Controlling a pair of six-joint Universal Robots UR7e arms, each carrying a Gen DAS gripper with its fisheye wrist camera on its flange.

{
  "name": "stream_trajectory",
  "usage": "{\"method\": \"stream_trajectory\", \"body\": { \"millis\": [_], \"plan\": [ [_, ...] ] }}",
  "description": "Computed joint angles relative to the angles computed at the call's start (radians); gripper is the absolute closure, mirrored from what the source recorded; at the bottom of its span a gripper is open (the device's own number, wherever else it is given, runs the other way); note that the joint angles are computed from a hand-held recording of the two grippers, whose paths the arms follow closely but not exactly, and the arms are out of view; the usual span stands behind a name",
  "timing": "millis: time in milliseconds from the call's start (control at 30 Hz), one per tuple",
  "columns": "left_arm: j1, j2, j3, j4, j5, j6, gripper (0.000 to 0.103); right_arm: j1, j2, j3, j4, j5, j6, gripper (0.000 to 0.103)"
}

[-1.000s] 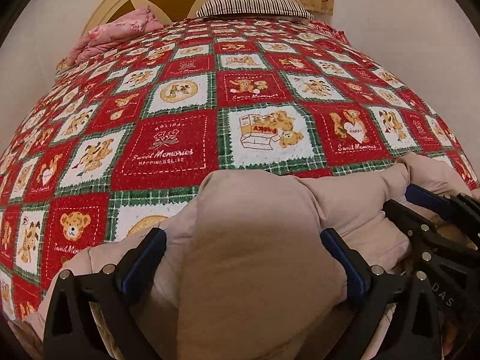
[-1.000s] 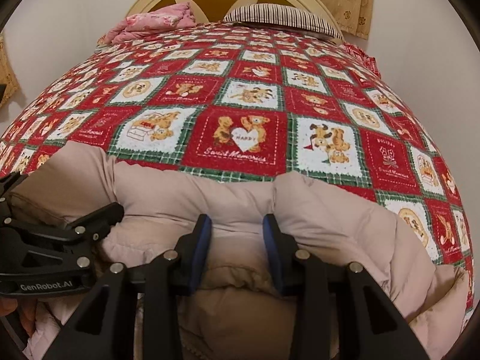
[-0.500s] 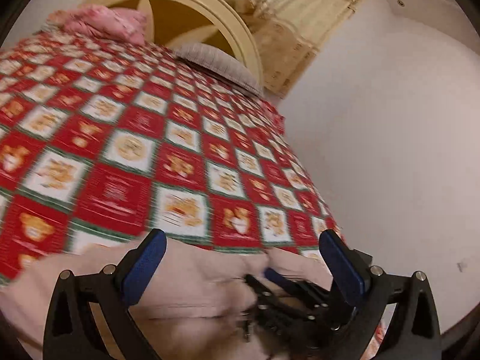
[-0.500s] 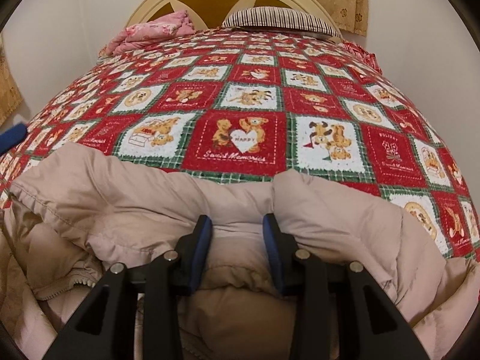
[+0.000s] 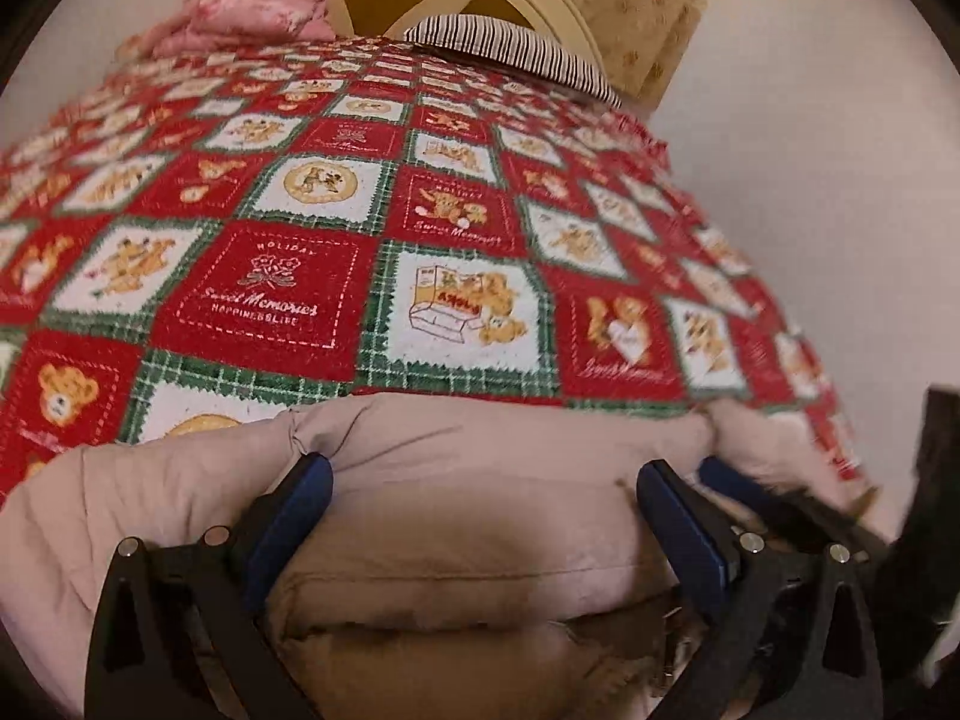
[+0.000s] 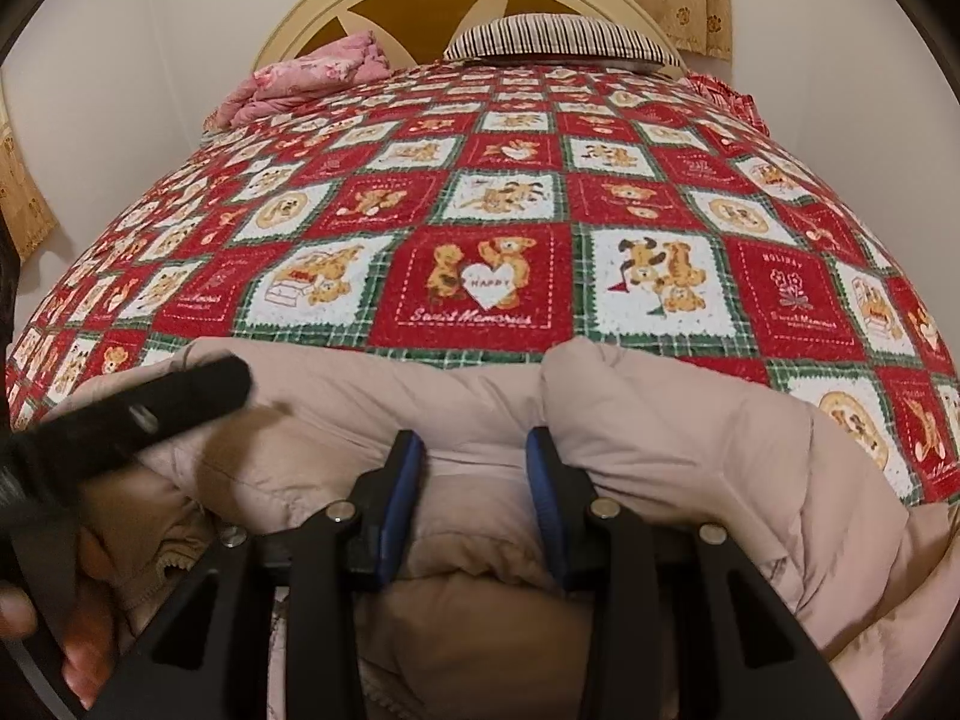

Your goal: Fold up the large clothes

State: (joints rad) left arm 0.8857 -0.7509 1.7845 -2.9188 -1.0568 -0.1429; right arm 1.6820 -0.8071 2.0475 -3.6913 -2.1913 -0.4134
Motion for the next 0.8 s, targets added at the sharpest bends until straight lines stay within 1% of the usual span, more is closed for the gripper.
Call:
{"method": "stream_trajectory", "body": {
  "millis": [167,267,333,433,467,533,567,600,633,667,700,733,767,800],
  "plan": [
    [-0.019,0.028,-0.01,0.034,0.096,0.027,0.002,0.008,0.014,-0.014,0.0,-0.033,-0.015,0.064],
    [-0.019,0.034,-0.017,0.044,0.11,0.027,0.002,0.018,0.029,-0.027,-0.007,-0.065,-0.034,0.064],
    [-0.016,0.037,-0.02,0.041,0.109,0.03,0.002,0.018,0.03,-0.029,-0.008,-0.07,-0.038,0.064],
    [-0.022,0.047,-0.029,0.046,0.125,0.031,0.001,0.02,0.032,-0.03,-0.007,-0.074,-0.038,0.063],
    [-0.023,0.048,-0.036,0.061,0.129,0.028,0.001,0.022,0.035,-0.032,-0.008,-0.082,-0.042,0.064],
    [-0.028,0.025,-0.062,0.172,0.119,0.009,0.002,0.03,0.034,-0.041,0.015,-0.102,-0.049,0.064],
    [-0.043,-0.019,-0.044,0.186,0.111,-0.011,0.002,0.034,0.006,-0.036,0.078,-0.101,-0.052,0.062],
    [-0.058,-0.085,-0.005,0.158,0.06,-0.011,0.003,0.041,-0.04,-0.015,0.131,-0.105,-0.035,0.061],
    [-0.068,-0.131,0.035,0.108,0.015,0.016,0.002,0.047,-0.103,0.03,0.143,-0.083,0.025,0.06],
    [-0.098,-0.219,0.106,0.064,-0.008,0.054,0.002,0.044,-0.165,0.087,0.118,-0.029,0.067,0.051],
    [-0.127,-0.288,0.161,0.06,0.01,0.07,0.002,0.039,-0.252,0.161,0.111,0.024,0.115,0.029],
    [-0.158,-0.358,0.219,0.062,0.041,0.08,0.002,0.038,-0.302,0.205,0.106,0.039,0.132,0.02],
    [-0.181,-0.412,0.265,0.058,0.058,0.092,0.002,0.038,-0.374,0.271,0.1,0.045,0.143,0.016],
    [-0.215,-0.504,0.342,0.063,0.083,0.101,0.002,0.035,-0.452,0.339,0.104,0.045,0.155,0.017]
  ]
}}
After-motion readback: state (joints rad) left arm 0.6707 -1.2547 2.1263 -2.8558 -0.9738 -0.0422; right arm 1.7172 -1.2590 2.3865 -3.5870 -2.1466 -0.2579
